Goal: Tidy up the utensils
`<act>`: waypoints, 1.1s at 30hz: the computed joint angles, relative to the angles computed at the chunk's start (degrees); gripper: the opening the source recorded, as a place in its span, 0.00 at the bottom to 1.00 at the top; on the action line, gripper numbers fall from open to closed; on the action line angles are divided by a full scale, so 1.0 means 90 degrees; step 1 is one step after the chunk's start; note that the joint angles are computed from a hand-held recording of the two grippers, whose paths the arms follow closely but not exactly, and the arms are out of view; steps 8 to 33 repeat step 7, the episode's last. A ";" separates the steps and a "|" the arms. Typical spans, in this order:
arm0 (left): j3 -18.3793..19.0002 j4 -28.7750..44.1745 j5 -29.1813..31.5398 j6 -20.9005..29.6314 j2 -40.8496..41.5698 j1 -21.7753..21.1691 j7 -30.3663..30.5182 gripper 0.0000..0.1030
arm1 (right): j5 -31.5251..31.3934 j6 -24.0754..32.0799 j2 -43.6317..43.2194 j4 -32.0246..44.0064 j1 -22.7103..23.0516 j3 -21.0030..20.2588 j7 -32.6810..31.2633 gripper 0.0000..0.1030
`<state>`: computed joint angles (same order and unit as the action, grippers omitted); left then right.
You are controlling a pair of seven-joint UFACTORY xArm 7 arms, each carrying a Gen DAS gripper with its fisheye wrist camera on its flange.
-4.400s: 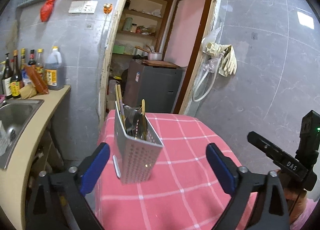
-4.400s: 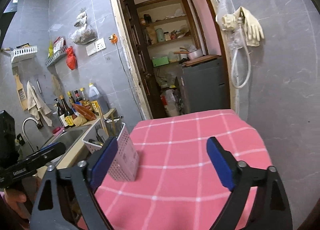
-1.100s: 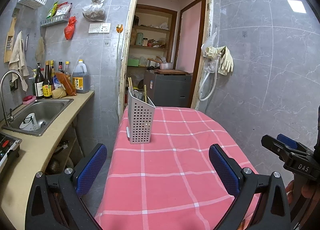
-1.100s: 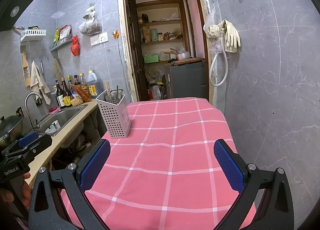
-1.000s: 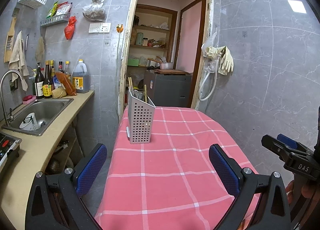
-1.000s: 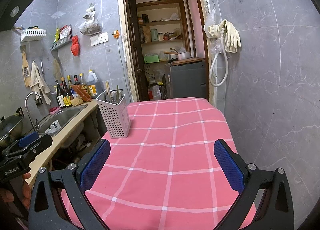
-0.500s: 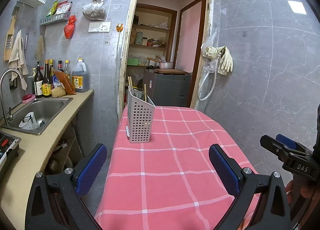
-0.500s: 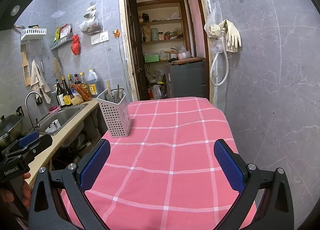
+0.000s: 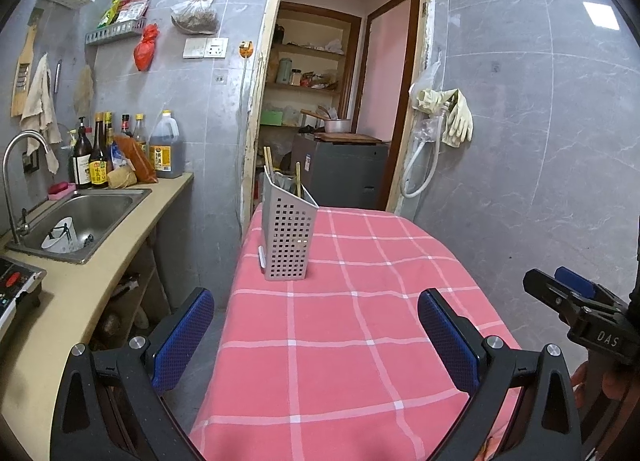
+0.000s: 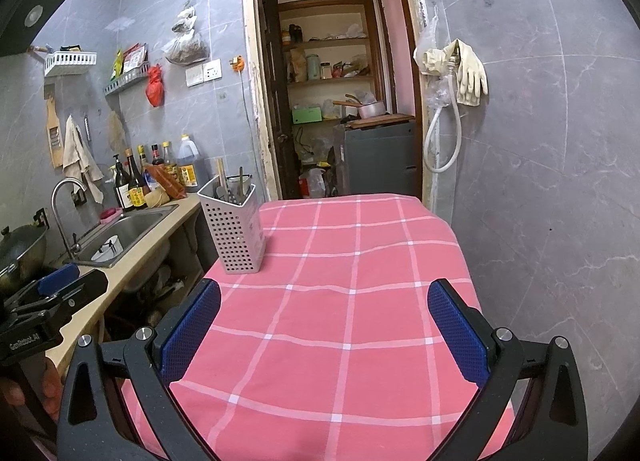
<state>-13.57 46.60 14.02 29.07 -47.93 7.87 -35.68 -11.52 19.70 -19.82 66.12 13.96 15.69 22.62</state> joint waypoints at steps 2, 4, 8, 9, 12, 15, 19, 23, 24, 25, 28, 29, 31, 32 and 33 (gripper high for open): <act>0.0026 0.0003 -0.0013 0.0013 0.0002 -0.0021 0.0009 1.00 | 0.0014 0.0032 0.0029 0.0038 0.0021 -0.0013 -0.0033 0.99; 0.0027 0.0006 -0.0020 0.0041 0.0008 -0.0030 0.0007 1.00 | 0.0025 0.0074 0.0056 0.0073 0.0038 -0.0026 -0.0064 0.99; 0.0037 0.0035 -0.0023 0.0086 0.0036 -0.0040 0.0023 1.00 | 0.0048 0.0117 0.0089 0.0105 0.0057 -0.0049 -0.0093 0.99; 0.0037 0.0035 -0.0023 0.0086 0.0036 -0.0040 0.0023 1.00 | 0.0048 0.0117 0.0089 0.0105 0.0057 -0.0049 -0.0093 0.99; 0.0037 0.0035 -0.0023 0.0086 0.0036 -0.0040 0.0023 1.00 | 0.0048 0.0117 0.0089 0.0105 0.0057 -0.0049 -0.0093 0.99; 0.0037 0.0035 -0.0023 0.0086 0.0036 -0.0040 0.0023 1.00 | 0.0048 0.0117 0.0089 0.0105 0.0057 -0.0049 -0.0093 0.99; 0.0037 0.0035 -0.0023 0.0086 0.0036 -0.0040 0.0023 1.00 | 0.0048 0.0117 0.0089 0.0105 0.0057 -0.0049 -0.0093 0.99; 0.0037 0.0035 -0.0023 0.0086 0.0036 -0.0040 0.0023 1.00 | 0.0048 0.0117 0.0089 0.0105 0.0057 -0.0049 -0.0093 0.99; 0.0037 0.0035 -0.0023 0.0086 0.0036 -0.0040 0.0023 1.00 | 0.0048 0.0117 0.0089 0.0105 0.0057 -0.0049 -0.0093 0.99; 0.0037 0.0035 -0.0023 0.0086 0.0036 -0.0040 0.0023 1.00 | 0.0048 0.0117 0.0089 0.0105 0.0057 -0.0049 -0.0093 0.99; 0.0037 0.0035 -0.0023 0.0086 0.0036 -0.0040 0.0023 1.00 | 0.0048 0.0117 0.0089 0.0105 0.0057 -0.0049 -0.0093 0.99; 0.0037 0.0035 -0.0023 0.0086 0.0036 -0.0040 0.0023 1.00 | 0.0048 0.0117 0.0089 0.0105 0.0057 -0.0049 -0.0093 0.99; 0.0037 0.0035 -0.0023 0.0086 0.0036 -0.0040 0.0023 1.00 | 0.0048 0.0117 0.0089 0.0105 0.0057 -0.0049 -0.0093 0.99; 0.0037 0.0035 -0.0023 0.0086 0.0036 -0.0040 0.0023 1.00 | 0.0048 0.0117 0.0089 0.0105 0.0057 -0.0049 -0.0093 0.99; 0.0037 0.0035 -0.0023 0.0086 0.0036 -0.0040 0.0023 1.00 | 0.0048 0.0117 0.0089 0.0105 0.0057 -0.0049 -0.0093 0.99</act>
